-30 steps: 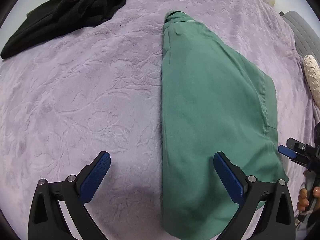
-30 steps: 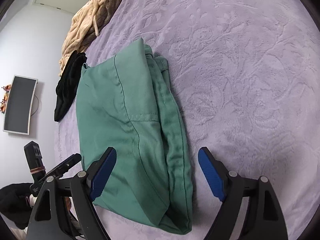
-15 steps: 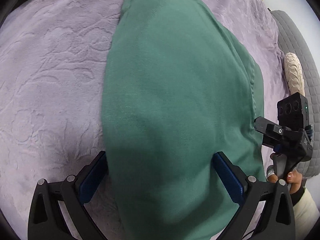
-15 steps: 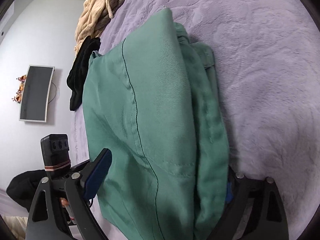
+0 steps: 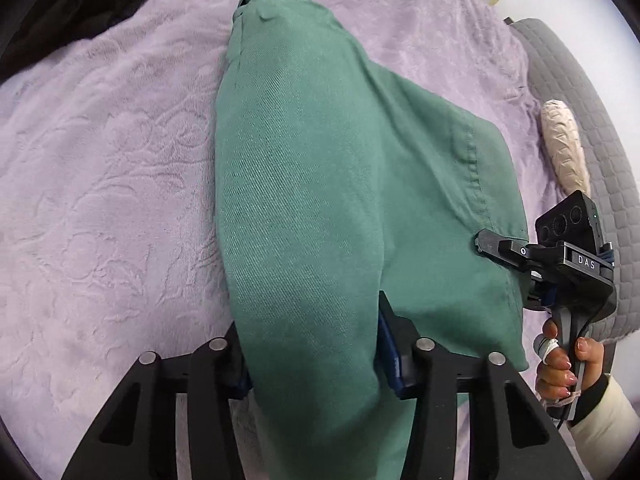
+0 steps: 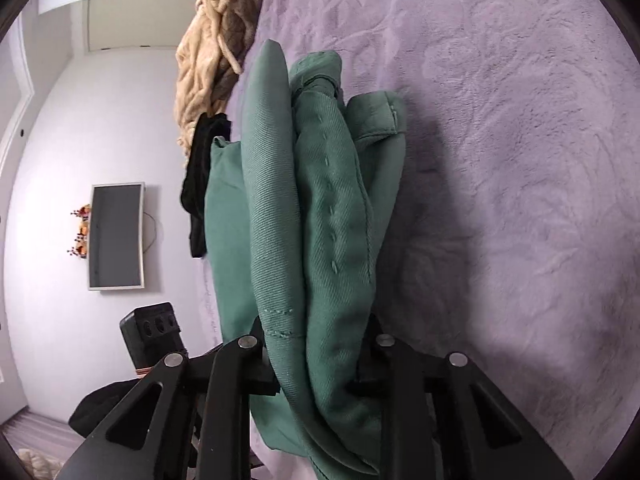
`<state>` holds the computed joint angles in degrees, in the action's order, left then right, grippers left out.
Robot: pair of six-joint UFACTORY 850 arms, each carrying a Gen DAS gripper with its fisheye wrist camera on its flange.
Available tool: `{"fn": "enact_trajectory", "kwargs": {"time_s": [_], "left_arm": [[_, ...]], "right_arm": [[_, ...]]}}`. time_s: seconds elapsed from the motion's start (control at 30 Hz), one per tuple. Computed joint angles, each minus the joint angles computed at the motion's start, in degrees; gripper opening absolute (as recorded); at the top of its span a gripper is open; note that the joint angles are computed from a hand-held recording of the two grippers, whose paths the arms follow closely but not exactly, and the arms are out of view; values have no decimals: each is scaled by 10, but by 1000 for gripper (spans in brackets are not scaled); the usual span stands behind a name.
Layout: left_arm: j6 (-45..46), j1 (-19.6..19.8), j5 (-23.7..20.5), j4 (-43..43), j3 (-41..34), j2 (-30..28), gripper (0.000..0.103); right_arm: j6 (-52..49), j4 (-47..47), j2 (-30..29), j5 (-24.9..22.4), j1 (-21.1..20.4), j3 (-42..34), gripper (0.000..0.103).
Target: Fold small clothes
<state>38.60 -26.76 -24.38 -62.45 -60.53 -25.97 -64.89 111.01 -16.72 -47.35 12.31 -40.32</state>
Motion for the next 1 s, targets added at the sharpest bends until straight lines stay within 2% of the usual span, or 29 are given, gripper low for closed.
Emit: {"fn": "enact_trajectory", "kwargs": {"time_s": [0.17,0.3,0.4,0.47,0.6,0.7,0.77,0.8,0.83,0.9,0.97,1.0], "left_arm": [[37,15,-7,-18,59,73,49],[50,42,-24,-26,124,143,49],[35,67,-32,15,189,208,49],[2,69,-28,51,220,237,49],[-65,85,-15,138,292,289,50],[-160,86,4,243,324,285,53],[-127,106,-10,215,338,300,53],[-125,112,-13,217,341,312,53],[-142,112,-8,242,340,324,53],[-179,114,6,287,333,341,53],[-165,127,16,270,316,339,53],[-164,129,26,268,303,328,53]], "right_arm": [[-1,28,49,-1,37,23,25],[-3,62,81,1,83,45,25],[-4,91,89,8,127,55,25],[-13,128,87,10,166,62,25],[-19,201,52,17,244,66,25],[46,167,27,83,275,54,28],[132,98,37,163,285,49,37],[152,86,48,188,287,51,45],[177,68,65,223,290,54,47],[252,-5,98,289,295,56,48],[325,-81,128,358,310,50,47],[351,-118,137,389,318,42,43]]}}
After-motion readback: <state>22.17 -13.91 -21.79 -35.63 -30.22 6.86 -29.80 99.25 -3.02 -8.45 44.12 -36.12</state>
